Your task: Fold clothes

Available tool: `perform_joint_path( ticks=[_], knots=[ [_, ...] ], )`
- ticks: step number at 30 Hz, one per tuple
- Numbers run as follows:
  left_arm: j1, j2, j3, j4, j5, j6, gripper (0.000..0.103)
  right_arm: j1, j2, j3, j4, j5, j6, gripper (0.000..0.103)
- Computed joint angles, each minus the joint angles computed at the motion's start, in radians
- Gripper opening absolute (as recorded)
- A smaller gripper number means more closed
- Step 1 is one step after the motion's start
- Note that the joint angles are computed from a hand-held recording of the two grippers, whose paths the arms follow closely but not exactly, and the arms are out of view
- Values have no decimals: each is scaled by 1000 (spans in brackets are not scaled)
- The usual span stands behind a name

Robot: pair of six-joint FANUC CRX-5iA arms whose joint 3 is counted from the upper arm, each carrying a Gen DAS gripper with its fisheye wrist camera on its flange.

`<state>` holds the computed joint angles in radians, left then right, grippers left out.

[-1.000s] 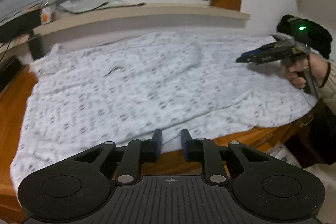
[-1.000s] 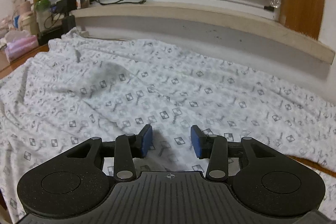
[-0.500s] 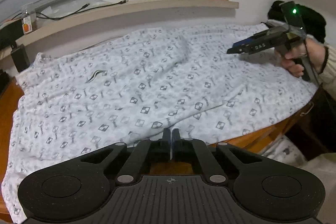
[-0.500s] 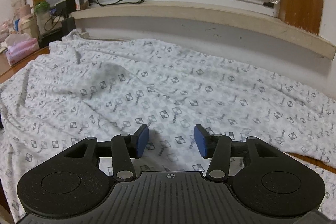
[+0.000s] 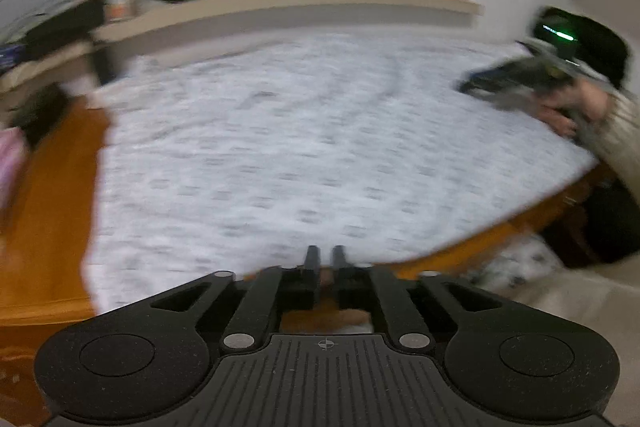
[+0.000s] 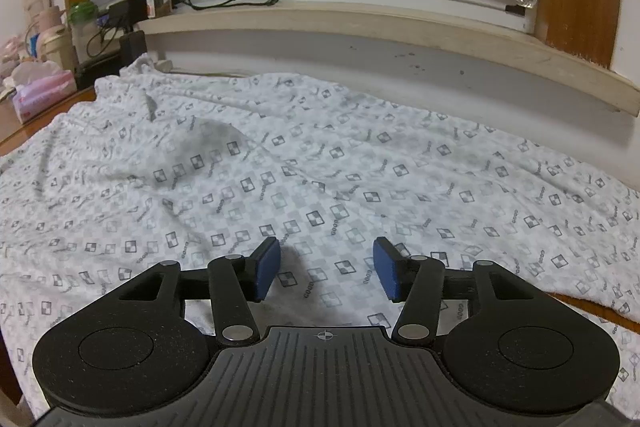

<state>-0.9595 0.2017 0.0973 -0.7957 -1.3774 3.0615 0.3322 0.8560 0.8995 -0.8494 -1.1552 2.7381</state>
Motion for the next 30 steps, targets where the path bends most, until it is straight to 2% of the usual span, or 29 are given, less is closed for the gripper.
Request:
perform_joint_path(
  ticks=[2,5,9,13,15,16,17,18,20,22,25,28,30],
  knots=[
    [-2,3,-2,-16,-77,33,49,0,0,-1,0,1,0,52],
    [1,-18,-45,-26,-148,129,65,0,0,1,0,-1,-1,52],
    [10,-66,-122,-20,-189,231,66,-1,2,4,-1,-4,-1,53],
    [12,-122,-203,-23,-161,339,68,-2,5,9,-2,-8,-1,53],
    [4,-142,-227,-43,-148,375,65,-2,4,8,-2,-7,0,53],
    [1,-148,-233,-53,-137,380,57,-1,4,7,-2,-6,0,53],
    [-4,-154,-241,-65,-123,383,29,-1,4,7,-2,-6,0,53],
    [-4,-154,-239,-67,-120,369,21,-1,4,7,-2,-6,0,53],
    [-2,-142,-217,-54,-146,313,14,-2,3,6,-2,-7,0,53],
    [-1,-142,-207,-30,-181,276,13,-5,0,1,-3,-8,5,55],
    [-10,-185,-239,-2,-162,284,13,-10,0,3,-5,-20,16,58],
    [-12,-185,-231,-3,-183,285,26,-9,-1,2,-4,-18,17,59],
    [-8,-167,-207,-17,-226,267,43,-10,4,9,-5,-23,12,60]
  ],
)
